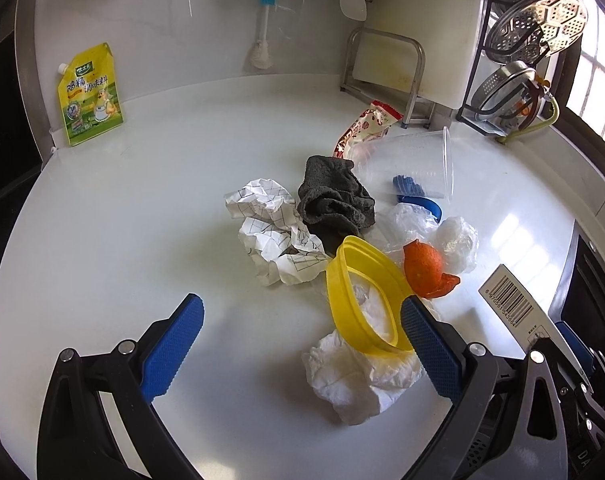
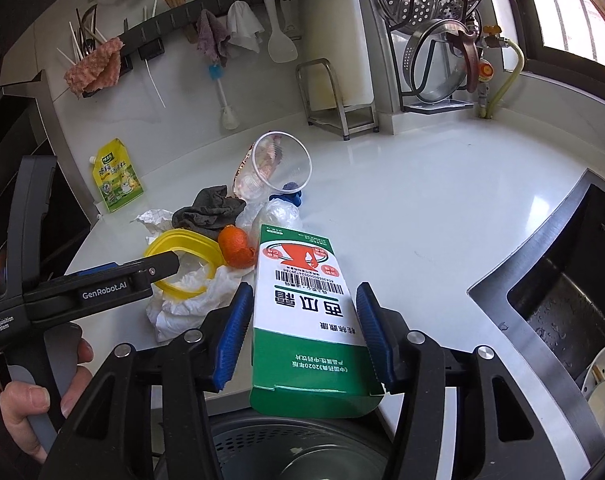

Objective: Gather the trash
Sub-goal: 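Close the right tool on the carton while the left tool grasps the yellow lid, then carry the carton and yellow lid with both tools over the grey basket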

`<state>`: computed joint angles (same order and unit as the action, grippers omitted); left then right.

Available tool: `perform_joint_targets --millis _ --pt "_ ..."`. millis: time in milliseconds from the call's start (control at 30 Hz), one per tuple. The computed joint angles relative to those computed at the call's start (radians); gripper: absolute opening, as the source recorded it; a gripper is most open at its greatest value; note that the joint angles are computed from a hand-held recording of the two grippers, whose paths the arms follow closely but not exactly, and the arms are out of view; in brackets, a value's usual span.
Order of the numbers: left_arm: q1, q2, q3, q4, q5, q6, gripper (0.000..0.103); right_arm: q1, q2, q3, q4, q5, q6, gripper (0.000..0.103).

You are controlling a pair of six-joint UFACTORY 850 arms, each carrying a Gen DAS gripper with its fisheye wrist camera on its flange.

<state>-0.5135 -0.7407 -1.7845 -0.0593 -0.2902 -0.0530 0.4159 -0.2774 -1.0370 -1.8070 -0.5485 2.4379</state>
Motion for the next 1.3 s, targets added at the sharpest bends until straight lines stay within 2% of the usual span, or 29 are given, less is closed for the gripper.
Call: perform_joint_targets --millis 133,233,333,433,533,600,1167,1300 --pt "0.005 -0.013 -0.016 -0.062 -0.006 0.065 0.094 -0.001 0.000 0.002 -0.005 0.001 0.007 0.052" --pt "0.004 -0.018 -0.023 -0.109 -0.016 0.128 0.080 -0.002 0.000 0.002 -0.011 0.005 0.014 0.052" --pt "0.008 -0.028 -0.036 -0.217 -0.038 0.238 0.064 -0.001 -0.002 0.002 -0.014 0.007 0.015 0.052" --pt "0.015 -0.031 -0.035 -0.318 -0.050 0.341 0.044 0.000 -0.004 0.001 -0.011 0.008 0.011 0.052" --pt "0.024 -0.019 -0.017 -0.461 -0.051 0.473 0.019 0.001 -0.005 -0.001 -0.005 0.008 0.006 0.052" --pt "0.029 -0.005 0.002 -0.552 -0.041 0.555 0.013 0.004 -0.004 -0.001 -0.006 0.006 0.008 0.052" --pt "0.033 0.115 0.119 -0.714 0.089 0.764 0.011 0.047 0.037 0.036 0.025 -0.044 0.015 0.052" --pt "0.031 0.185 0.202 -0.816 0.115 0.896 0.011 0.076 0.064 0.057 0.063 -0.075 0.000 0.052"
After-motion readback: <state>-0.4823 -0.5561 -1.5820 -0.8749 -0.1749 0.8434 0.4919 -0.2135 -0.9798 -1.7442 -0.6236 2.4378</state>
